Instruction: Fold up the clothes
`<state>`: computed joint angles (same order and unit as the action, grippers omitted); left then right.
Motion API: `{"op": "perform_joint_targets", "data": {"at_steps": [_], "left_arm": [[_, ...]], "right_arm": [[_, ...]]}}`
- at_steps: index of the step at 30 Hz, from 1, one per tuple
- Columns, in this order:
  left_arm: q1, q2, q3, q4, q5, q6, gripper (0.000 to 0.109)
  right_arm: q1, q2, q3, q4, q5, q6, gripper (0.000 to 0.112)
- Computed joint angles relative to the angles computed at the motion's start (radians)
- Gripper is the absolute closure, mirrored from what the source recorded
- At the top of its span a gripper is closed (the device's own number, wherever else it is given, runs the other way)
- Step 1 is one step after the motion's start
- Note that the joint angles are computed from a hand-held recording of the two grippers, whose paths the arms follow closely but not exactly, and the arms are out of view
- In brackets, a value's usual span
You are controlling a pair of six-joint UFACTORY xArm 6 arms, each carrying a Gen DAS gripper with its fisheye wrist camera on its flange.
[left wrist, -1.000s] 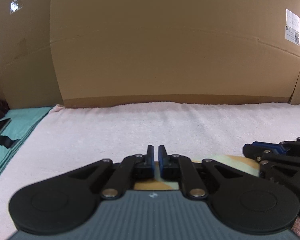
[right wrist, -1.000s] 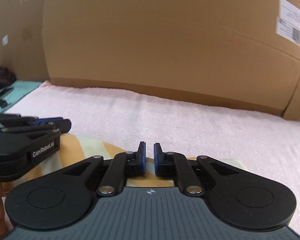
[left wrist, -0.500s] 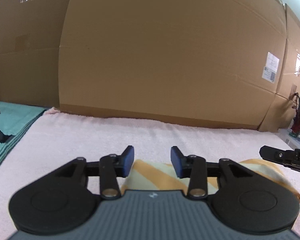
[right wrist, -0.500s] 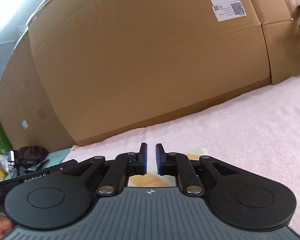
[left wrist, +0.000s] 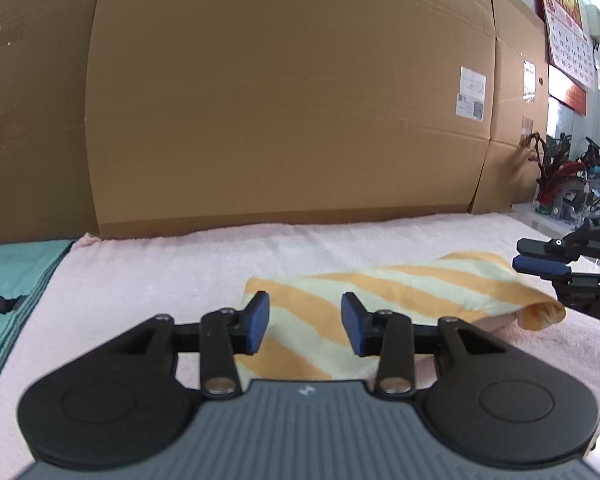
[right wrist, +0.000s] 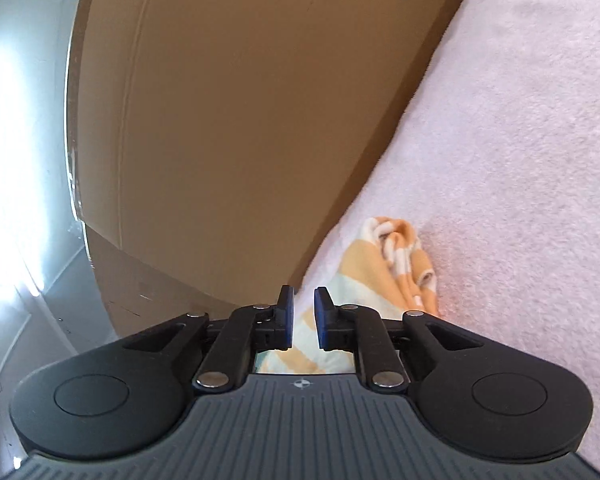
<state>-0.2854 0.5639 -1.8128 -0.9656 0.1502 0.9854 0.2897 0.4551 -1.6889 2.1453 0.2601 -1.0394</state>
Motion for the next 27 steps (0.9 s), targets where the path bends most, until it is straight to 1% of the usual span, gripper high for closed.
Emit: {"op": "perform_joint_targets", "data": {"at_steps": [2,3,4,5,6,7,8,9,10,12,14,15,16,17,18,19,20,21,22,23,24,25,26,27], "left_arm": [[0.007,-0.010,0.030,0.074,0.031,-0.062,0.068],[0.010,-0.005,0.037,0.141,0.043,-0.122,0.068],[0.003,-0.003,0.054,0.174,0.014,-0.140,0.066],[-0.003,-0.001,0.071,0.203,-0.016,-0.152,0.063],[-0.006,-0.003,0.080,0.215,-0.028,-0.150,0.062],[-0.005,-0.007,0.089,0.251,-0.023,-0.179,0.058],[0.000,-0.008,0.090,0.291,-0.007,-0.219,0.055],[0.001,-0.016,0.099,0.288,-0.004,-0.217,0.055],[0.001,-0.024,0.107,0.255,0.000,-0.184,0.055],[-0.003,-0.054,0.133,0.108,0.004,-0.052,0.055],[0.001,-0.075,0.154,0.068,0.023,-0.031,0.055],[0.004,-0.083,0.159,0.043,0.042,-0.015,0.055],[0.008,-0.091,0.163,0.021,0.060,-0.001,0.055],[0.010,-0.100,0.161,-0.040,0.082,0.046,0.055],[0.012,-0.105,0.158,-0.081,0.095,0.083,0.055],[0.010,-0.106,0.153,-0.090,0.091,0.098,0.050],[0.004,-0.094,0.143,-0.057,0.064,0.074,0.041],[0.008,-0.078,0.131,0.018,0.062,0.008,0.040],[0.012,-0.061,0.117,0.083,0.062,-0.052,0.042],[0.022,-0.053,0.103,0.106,0.092,-0.084,0.046],[0.030,-0.056,0.095,0.087,0.118,-0.084,0.046],[0.038,-0.066,0.092,0.026,0.136,-0.044,0.046],[0.047,-0.077,0.090,-0.061,0.154,0.020,0.044],[0.061,-0.086,0.082,-0.124,0.173,0.048,0.040]], "right_arm": [[0.007,-0.018,0.027,-0.049,-0.018,0.027,0.098],[0.013,-0.001,0.018,-0.097,-0.029,0.069,0.108],[0.019,0.016,0.010,-0.129,-0.038,0.094,0.112],[0.017,0.031,0.001,-0.118,-0.021,0.091,0.112],[0.016,0.046,-0.010,-0.096,-0.007,0.075,0.112],[0.025,0.056,-0.029,-0.110,-0.035,0.059,0.112],[0.032,0.062,-0.039,-0.152,-0.054,0.085,0.112],[0.037,0.053,-0.031,-0.213,-0.062,0.139,0.112],[0.040,0.045,-0.024,-0.250,-0.069,0.167,0.111],[0.045,0.008,0.003,-0.263,-0.084,0.116,0.100],[0.060,-0.014,0.024,-0.304,-0.128,0.110,0.098],[0.058,-0.019,0.035,-0.303,-0.123,0.094,0.096],[0.056,-0.015,0.035,-0.292,-0.117,0.075,0.096],[0.052,0.002,0.023,-0.300,-0.121,0.098,0.097],[0.047,0.018,0.012,-0.316,-0.124,0.130,0.105],[0.040,0.023,0.011,-0.320,-0.113,0.153,0.112],[0.032,0.028,0.009,-0.322,-0.102,0.174,0.112],[0.026,0.032,0.010,-0.342,-0.092,0.210,0.112],[0.029,0.017,0.029,-0.403,-0.093,0.256,0.112],[0.031,0.001,0.050,-0.469,-0.091,0.304,0.112],[0.029,-0.017,0.063,-0.503,-0.082,0.311,0.104],[0.027,-0.034,0.074,-0.514,-0.073,0.293,0.091],[0.025,-0.053,0.081,-0.482,-0.080,0.234,0.084],[0.023,-0.071,0.087,-0.466,-0.087,0.193,0.069]]}}
